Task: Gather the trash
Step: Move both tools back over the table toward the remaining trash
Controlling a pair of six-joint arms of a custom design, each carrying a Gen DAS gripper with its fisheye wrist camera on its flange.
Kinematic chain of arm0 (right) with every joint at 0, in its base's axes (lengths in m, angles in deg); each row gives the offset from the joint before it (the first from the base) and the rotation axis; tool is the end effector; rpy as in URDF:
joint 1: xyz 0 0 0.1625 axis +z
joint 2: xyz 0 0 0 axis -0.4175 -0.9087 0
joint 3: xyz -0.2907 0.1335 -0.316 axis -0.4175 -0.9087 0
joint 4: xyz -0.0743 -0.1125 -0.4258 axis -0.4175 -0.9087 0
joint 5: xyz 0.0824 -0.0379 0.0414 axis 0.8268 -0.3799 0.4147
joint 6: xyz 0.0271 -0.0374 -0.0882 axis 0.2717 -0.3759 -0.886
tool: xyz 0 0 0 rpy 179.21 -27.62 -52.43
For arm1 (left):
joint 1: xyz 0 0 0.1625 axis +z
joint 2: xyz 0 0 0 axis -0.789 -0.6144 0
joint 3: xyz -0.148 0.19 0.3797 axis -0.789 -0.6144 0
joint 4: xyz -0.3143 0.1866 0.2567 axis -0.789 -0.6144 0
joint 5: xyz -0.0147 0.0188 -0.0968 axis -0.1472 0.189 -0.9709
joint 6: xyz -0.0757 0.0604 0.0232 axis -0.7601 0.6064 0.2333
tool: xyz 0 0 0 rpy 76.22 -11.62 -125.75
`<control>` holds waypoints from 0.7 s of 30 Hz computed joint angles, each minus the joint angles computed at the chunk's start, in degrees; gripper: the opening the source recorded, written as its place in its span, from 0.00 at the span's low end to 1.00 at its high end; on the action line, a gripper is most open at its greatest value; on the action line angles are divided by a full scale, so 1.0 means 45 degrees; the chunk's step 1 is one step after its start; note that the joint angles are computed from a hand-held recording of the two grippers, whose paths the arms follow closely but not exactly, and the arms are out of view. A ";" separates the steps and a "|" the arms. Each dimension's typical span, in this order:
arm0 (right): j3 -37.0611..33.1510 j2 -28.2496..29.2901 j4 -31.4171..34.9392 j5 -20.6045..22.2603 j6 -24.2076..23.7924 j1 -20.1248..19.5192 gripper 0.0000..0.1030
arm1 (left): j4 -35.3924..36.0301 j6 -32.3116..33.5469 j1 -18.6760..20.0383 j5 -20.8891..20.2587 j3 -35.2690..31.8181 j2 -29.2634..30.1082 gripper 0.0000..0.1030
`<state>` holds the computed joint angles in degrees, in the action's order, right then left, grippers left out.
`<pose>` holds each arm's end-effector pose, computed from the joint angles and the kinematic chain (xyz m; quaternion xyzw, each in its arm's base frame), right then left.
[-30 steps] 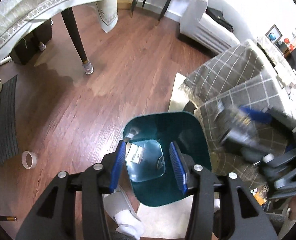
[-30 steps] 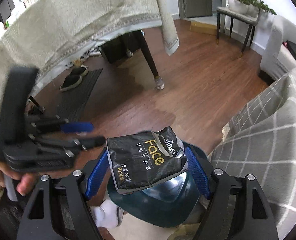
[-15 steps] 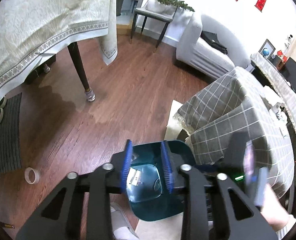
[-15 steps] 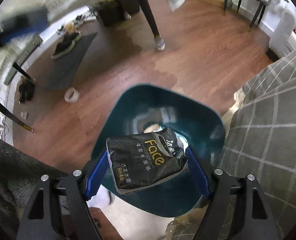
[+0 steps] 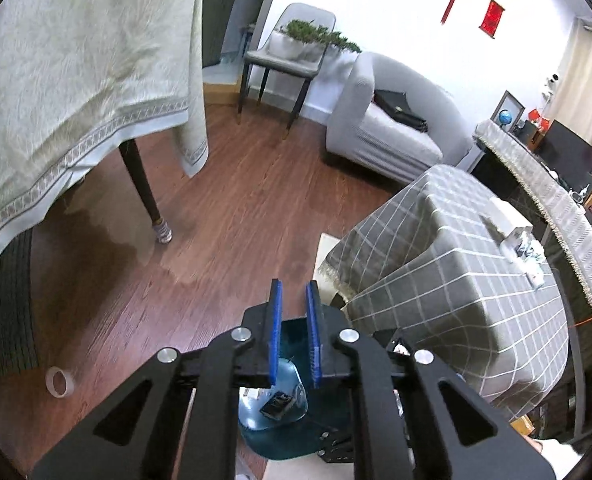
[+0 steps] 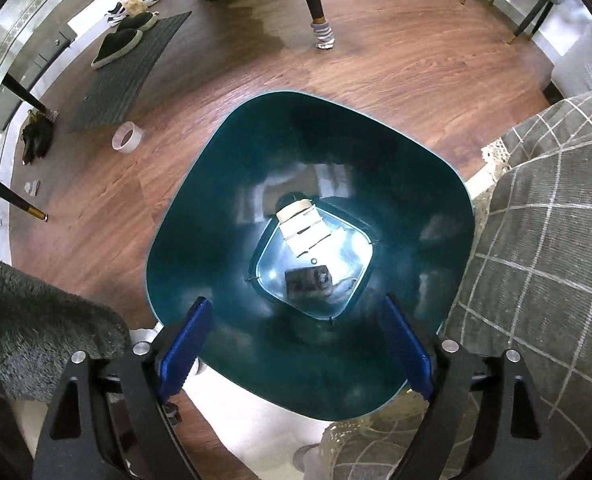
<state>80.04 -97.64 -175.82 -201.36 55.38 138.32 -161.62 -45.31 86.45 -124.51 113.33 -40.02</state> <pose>0.2714 -0.4282 0.0222 0.2990 -0.9027 -0.0552 0.3046 -0.2145 -0.3895 0.3050 0.1672 0.9128 -0.3169 0.1959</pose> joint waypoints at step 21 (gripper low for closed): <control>0.1158 -0.3677 -0.4552 0.1479 -0.2167 0.1581 0.62 | -0.2695 0.0527 -0.1260 0.0509 -0.0167 0.1238 0.23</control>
<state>85.25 -114.19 -196.31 -194.71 45.63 145.43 -173.74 -42.93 80.78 -122.22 112.58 -34.45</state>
